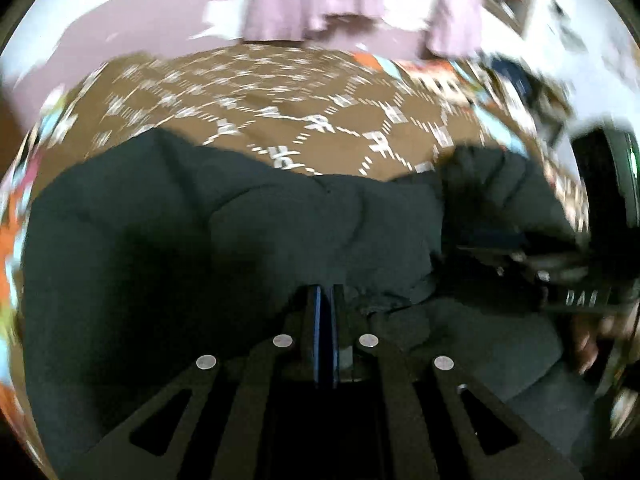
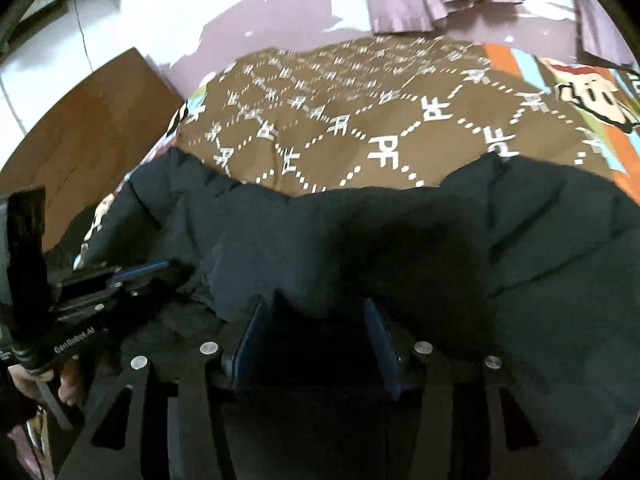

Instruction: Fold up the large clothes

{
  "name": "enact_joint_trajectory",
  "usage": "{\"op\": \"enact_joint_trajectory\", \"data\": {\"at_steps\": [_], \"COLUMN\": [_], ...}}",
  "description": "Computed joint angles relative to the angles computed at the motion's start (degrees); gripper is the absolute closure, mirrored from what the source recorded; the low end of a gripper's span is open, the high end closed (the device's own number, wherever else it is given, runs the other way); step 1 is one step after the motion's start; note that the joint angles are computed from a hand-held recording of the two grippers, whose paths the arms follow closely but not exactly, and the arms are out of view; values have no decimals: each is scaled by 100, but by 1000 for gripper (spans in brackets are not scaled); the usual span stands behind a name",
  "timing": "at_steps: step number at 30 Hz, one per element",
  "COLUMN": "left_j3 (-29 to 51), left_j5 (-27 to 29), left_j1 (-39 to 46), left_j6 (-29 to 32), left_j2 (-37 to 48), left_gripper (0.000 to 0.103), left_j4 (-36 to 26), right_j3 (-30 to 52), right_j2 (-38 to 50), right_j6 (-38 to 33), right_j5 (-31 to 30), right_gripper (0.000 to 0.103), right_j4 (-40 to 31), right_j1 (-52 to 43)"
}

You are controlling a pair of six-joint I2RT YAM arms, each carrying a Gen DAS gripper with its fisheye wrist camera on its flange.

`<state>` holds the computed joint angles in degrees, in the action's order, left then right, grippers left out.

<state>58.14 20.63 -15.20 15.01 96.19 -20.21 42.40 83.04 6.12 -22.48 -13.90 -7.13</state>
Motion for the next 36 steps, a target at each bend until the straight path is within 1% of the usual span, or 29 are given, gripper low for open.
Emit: {"op": "enact_joint_trajectory", "data": {"at_steps": [2, 3, 4, 5, 6, 7, 8, 10, 11, 13, 14, 15, 17, 20, 22, 25, 28, 30, 31, 33, 35, 36], "left_j3": [-101, -203, -263, -360, -422, -535, -619, -601, -621, -699, -746, -763, -805, -899, -919, -873, -775, -638, -559, -365, -212, -108], "left_j5": [122, 136, 111, 64, 83, 148, 256, 300, 269, 82, 75, 104, 145, 206, 192, 208, 457, 589, 666, 751, 817, 857], "left_j1": [129, 173, 201, 209, 228, 251, 333, 365, 405, 409, 423, 447, 489, 602, 619, 746, 1026, 1197, 1310, 1481, 1632, 1738], "left_j6": [-311, -380, -373, -379, -401, -500, -597, -725, -732, -820, -852, -869, -924, -876, -854, -765, -645, -537, -435, -182, 42, 179], "left_j2": [-269, -464, -634, -837, -998, -1230, -1445, -1634, -1751, -2074, -2208, -2354, -2651, -3247, -3546, -3930, -4282, -4446, -4564, -4776, -4976, -5083], "left_gripper": [99, 96, 91, 75, 55, 49, 46, 45, 45, 42, 37, 29, 21, 16, 13, 8, 5, 4, 4, 4, 4, 4], "left_j4": [-102, -143, -210, -247, -287, -289, -312, -492, -597, -713, -761, -875, -1048, -1387, -1633, -2033, -2521, -2865, -3070, -3452, -3739, -3920], "right_j3": [-72, -105, -153, -187, -202, -237, -290, -262, -251, -215, -195, -167, -133, -107, -77, 29, 194, 349, 404, 580, 756, 894], "right_j2": [-354, -566, -757, -958, -1109, -1319, -1558, -1738, -1933, -2213, -2419, -2536, -2912, -3416, -3711, -4125, -4570, -4879, -4984, -5183, -5274, -5312], "right_j6": [-45, -78, -88, -54, -2, 49, 98, 217, 260, 280, 273, 283, 314, 397, 481, 602, 780, 1109, 1219, 1624, 2074, 2475], "right_j5": [96, 151, 214, 328, 408, 448, 466, 572, 708, 904, 913, 912, 963, 1086, 1228, 1510, 1786, 2147, 2237, 2657, 3184, 3637], "right_gripper": [55, 49, 41, 37, 33, 33, 32, 30, 28, 21, 20, 16, 13, 8, 3, 0, 0, 0, 0, 0, 0, 0], "right_j4": [-216, -338, -410, -464, -507, -605, -746, -867, -1014, -1255, -1450, -1572, -1910, -2280, -2509, -2940, -3423, -3800, -3925, -4245, -4525, -4741], "right_j1": [-67, -73, -70, -22, 18, 17, 1, 36, 77, 166, 156, 163, 213, 278, 365, 618, 1041, 1557, 1721, 2355, 3057, 3664]}}
